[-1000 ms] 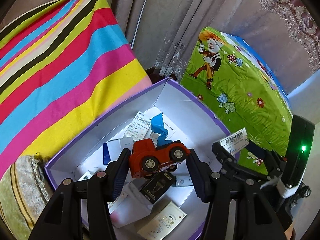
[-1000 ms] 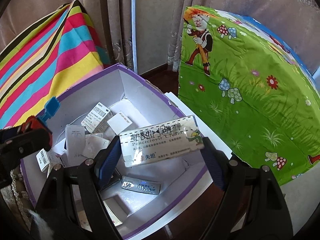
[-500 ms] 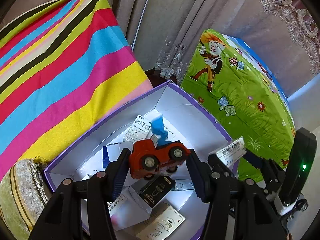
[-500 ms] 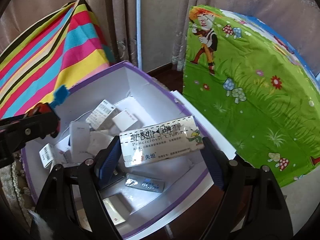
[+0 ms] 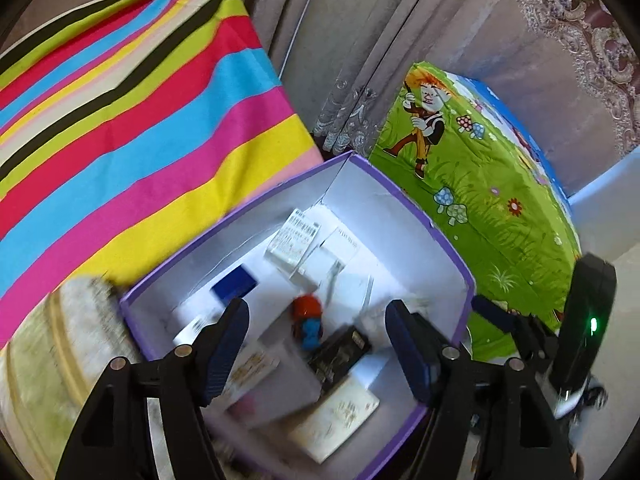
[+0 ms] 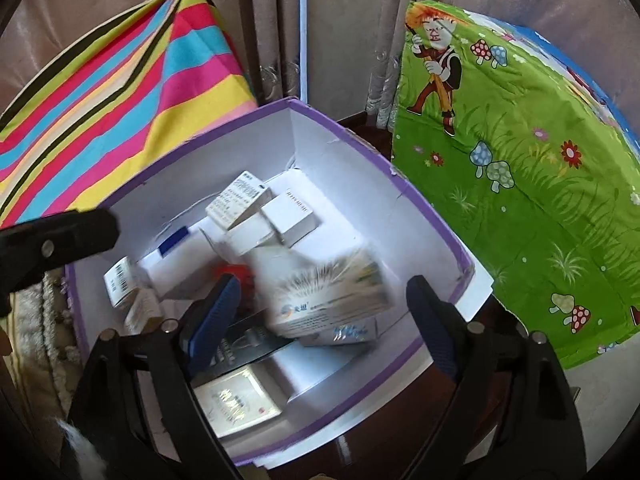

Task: Organize rigid objects
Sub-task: 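Lower both grippers into the purple box and release the car and Penciclovir box, then lift both open grippers out of the purple box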

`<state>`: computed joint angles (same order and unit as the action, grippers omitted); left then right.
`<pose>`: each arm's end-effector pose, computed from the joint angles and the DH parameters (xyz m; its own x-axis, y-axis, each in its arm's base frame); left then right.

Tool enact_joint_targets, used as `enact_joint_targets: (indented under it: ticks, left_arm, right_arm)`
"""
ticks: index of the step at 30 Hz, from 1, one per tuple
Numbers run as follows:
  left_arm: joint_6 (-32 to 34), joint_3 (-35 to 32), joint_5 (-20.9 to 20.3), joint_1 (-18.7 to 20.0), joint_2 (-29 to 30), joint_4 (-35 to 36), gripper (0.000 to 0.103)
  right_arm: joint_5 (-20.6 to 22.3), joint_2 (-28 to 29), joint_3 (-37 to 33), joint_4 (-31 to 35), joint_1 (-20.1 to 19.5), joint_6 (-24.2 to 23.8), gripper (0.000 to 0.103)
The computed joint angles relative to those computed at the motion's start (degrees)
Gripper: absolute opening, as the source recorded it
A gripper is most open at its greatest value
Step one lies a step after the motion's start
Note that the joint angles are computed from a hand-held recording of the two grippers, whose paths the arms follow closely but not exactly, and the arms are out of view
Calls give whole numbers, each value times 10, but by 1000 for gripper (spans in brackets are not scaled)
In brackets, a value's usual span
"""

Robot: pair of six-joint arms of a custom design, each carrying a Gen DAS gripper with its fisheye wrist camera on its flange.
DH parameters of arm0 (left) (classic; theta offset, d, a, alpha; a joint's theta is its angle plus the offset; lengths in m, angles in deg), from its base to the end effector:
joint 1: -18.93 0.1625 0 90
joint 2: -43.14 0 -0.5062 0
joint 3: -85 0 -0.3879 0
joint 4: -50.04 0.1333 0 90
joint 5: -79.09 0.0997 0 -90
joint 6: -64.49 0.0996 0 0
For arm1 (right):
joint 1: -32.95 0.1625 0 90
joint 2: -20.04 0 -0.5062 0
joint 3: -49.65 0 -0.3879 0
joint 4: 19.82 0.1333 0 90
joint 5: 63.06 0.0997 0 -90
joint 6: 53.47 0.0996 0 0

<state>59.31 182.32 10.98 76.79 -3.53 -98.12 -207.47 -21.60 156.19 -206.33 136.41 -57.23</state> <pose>-0.2303 -0.6870 0.1522 -0.8559 0.3747 -0.3563 0.4520 0.8769 -0.1635 0.2041 -0.6279 0.1505 -0.6508 0.2241 0.7254 -0.2414 0.8448 -0.4776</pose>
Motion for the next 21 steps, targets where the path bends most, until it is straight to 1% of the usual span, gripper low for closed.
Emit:
enact_joint_targets:
  ticks: [3,5,7,9,11,13,15,16,17,19,21]
  left_arm:
    - [-15,46,-14,4,-42,-22,77]
    - [-21,73,-27,8,-67,-40,79]
    - [-23,98,-28,9,-88,-61,82]
    - [-27,118,-28,10,-104,-76,83]
    - [-28,139,-35,15,-118,-95,83]
    - [-27,152,-50,23,-123,-112,83]
    - [-19,157,-50,23,-122,-121,84]
    - [-15,157,-52,22,-123,-123,86]
    - [-12,157,-61,25,-123,-126,88]
    - [-8,159,-83,34,-121,-138,94]
    - [9,165,-87,34,-118,-153,98]
  right_arm:
    - [-8,1,6,5,16,9,89]
    - [-11,3,11,3,30,6,90]
    - [-13,5,15,0,40,5,90]
    - [-17,5,19,-7,51,13,90]
    - [-29,7,23,-9,62,19,90]
    - [-45,10,26,-15,73,19,90]
    - [-54,10,30,-16,79,26,90]
    - [-59,11,32,-19,82,29,90]
    - [-66,12,35,-26,85,29,90]
    - [-78,14,40,-37,89,29,90]
    - [-78,10,47,-32,87,42,90]
